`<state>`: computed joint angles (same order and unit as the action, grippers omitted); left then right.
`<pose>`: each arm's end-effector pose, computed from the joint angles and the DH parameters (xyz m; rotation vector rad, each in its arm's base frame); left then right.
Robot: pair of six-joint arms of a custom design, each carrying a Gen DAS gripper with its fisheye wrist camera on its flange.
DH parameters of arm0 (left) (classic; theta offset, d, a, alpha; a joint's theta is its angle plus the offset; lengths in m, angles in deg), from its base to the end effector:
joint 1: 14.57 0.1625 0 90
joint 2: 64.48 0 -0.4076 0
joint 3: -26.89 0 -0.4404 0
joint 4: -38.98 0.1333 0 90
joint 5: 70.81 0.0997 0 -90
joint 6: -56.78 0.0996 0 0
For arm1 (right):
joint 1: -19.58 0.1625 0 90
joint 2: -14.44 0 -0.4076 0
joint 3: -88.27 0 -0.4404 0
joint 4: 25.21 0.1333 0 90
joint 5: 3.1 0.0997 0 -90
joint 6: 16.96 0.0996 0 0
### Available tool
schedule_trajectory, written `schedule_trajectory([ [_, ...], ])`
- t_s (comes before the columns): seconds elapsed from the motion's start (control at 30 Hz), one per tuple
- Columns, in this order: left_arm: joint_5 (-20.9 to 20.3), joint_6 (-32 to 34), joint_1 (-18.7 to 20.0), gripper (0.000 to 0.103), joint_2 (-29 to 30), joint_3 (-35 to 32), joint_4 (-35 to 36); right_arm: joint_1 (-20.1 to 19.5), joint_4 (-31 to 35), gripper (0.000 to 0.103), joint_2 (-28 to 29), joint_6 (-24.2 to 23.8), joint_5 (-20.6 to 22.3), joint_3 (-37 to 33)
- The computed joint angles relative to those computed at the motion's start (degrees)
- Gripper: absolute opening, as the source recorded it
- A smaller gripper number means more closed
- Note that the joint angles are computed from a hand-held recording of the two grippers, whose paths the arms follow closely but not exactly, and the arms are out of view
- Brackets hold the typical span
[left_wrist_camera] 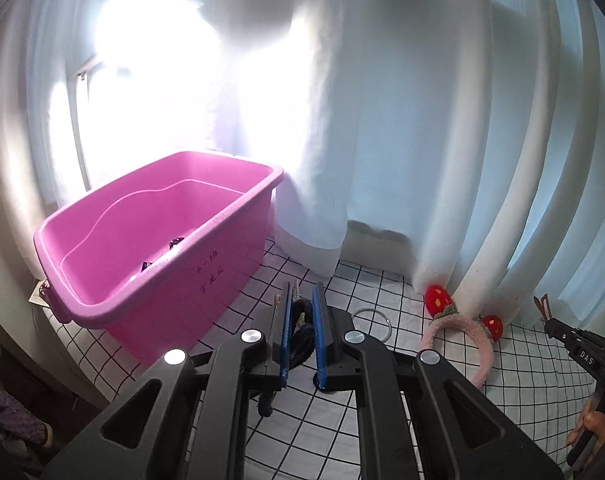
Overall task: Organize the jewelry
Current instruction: 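Carry the hair tie with left tool while right tool carries the hairpin to the tub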
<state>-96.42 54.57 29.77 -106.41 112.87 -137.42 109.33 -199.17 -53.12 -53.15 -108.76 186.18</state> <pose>-0.3608 -0.6645 0.1640 0.2963 2.1035 -1.2579 0.1035 -0.6724 0.3401 0.5821 -2.3354 1.0491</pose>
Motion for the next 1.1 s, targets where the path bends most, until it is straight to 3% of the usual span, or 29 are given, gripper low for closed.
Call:
schedule_trajectory([
  [0.37, 7.11, 7.0, -1.41, 0.01, -1.7, -2.24, -6.54, 7.04, 9.93, 0.006, 7.44, -1.65, 7.97, -9.97],
  [0.57, 6.87, 12.87, 0.35, 0.01, -3.39, -3.32, -11.06, 11.61, 13.78, 0.006, 15.18, -1.65, 10.12, -18.69],
  [0.73, 5.6, 14.97, 3.22, 0.01, -4.73, -5.79, -10.85, 14.72, 20.57, 0.006, 23.37, -0.29, 10.89, -29.17],
  [0.87, 5.12, 14.04, 5.76, 0.01, -5.96, -7.53, -8.51, 16.55, 26.02, 0.006, 30.52, 0.15, 11.23, -38.49],
  [1.1, 2.81, 0.93, 10.46, 0.01, -9.66, -7.67, 5.5, 19.23, 41.08, 0.006, 46.22, 0.79, 9.05, -61.68],
])
